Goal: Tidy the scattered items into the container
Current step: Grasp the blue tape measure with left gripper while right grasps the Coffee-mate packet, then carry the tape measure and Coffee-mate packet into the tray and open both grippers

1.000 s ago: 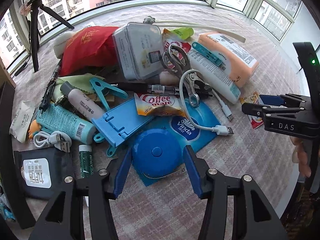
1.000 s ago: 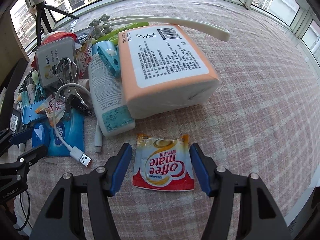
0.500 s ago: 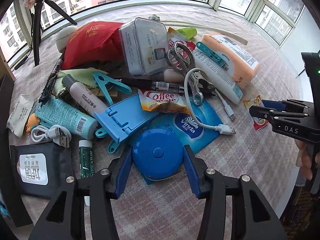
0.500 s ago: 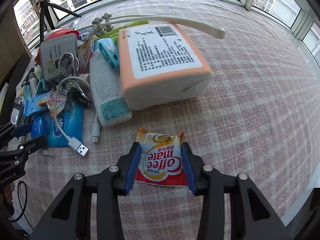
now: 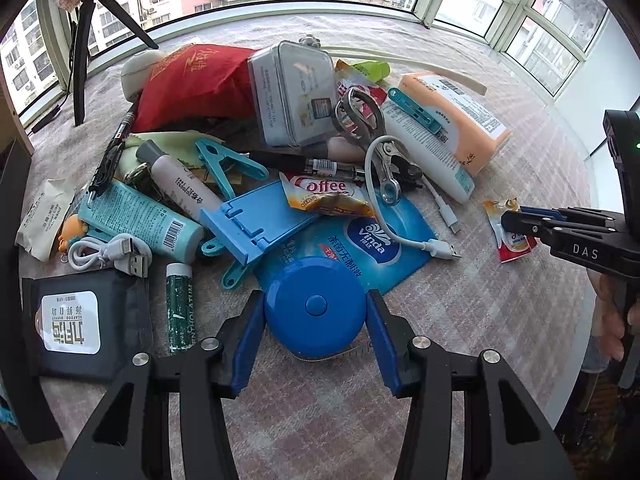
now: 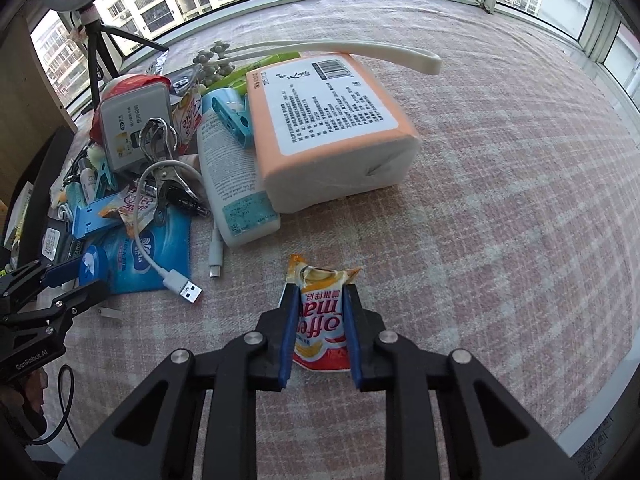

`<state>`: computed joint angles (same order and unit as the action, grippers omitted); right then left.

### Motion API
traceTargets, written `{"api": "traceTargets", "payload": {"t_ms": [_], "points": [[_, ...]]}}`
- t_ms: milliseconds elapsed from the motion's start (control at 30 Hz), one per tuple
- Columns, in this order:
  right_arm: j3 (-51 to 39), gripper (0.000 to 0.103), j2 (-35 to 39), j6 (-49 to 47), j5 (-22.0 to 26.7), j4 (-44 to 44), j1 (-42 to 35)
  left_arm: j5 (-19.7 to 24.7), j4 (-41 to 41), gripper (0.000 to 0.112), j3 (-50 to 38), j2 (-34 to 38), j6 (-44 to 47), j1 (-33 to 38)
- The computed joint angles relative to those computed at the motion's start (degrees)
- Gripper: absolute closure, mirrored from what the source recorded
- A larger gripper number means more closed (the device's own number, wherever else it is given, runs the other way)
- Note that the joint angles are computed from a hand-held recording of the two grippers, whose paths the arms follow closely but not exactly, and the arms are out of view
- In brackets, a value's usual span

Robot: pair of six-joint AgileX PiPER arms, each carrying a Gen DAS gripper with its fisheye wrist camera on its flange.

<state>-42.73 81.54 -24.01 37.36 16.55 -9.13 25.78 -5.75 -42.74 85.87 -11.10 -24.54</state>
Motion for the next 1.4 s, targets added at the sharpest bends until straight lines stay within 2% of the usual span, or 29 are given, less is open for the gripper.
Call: {"api": "traceTargets", "payload": {"t_ms": [100,200,233,267,367,500,667,767,933,1033,1200,1400], "points": [[-1.32,0.082,-2.77,-6.13,3.88,2.76,-5.02,1.61,-0.41,0.065,1.37,-3.55,1.12,1.04],[-2.56,0.082,-5.95,-8.25,7.94,5.37,-6.32,3.47,-0.53,0.065,1.79,-6.85,1.26,2.06],[-2.83,0.082,-6.96,-6.11,8.15,4.99,-4.21,4.35,-0.21,0.065,1.97,-8.27,1.17,2.52],[-2.88,0.082,-6.12,-3.25,6.06,4.80,-0.28,5.34,0.40,0.065,1.98,-9.65,0.90,3.03],[-5.57,0.082,-7.94,0.86,7.58,4.21,5.04,7.52,2.48,0.065,0.73,-12.16,0.05,4.99],[-9.21,0.082,-5.18,9.67,3.78,2.72,18.29,10.22,2.86,0.065,-1.10,-15.30,2.24,11.46],[-17.63,0.082,-0.12,20.70,1.54,-1.63,35.17,15.43,-3.15,0.065,0.12,-22.55,15.98,28.44],[-24.32,0.082,4.89,26.91,0.87,-4.53,44.31,18.48,-10.12,0.065,0.73,-25.06,30.46,43.46],[-36.93,0.082,15.94,34.73,1.04,-6.34,55.73,23.69,-21.50,0.065,-0.64,-22.14,55.78,70.40],[-45.77,0.082,23.44,38.65,2.28,-7.08,61.10,26.02,-25.38,0.065,-2.65,-18.35,67.32,82.51],[-60.10,0.082,34.18,45.15,6.65,-12.15,69.07,28.59,-29.31,0.065,-6.34,-11.96,78.33,94.19],[-73.23,0.082,42.72,49.58,12.90,-16.48,73.46,29.80,-31.31,0.065,-9.32,-6.69,83.13,98.62]]}}
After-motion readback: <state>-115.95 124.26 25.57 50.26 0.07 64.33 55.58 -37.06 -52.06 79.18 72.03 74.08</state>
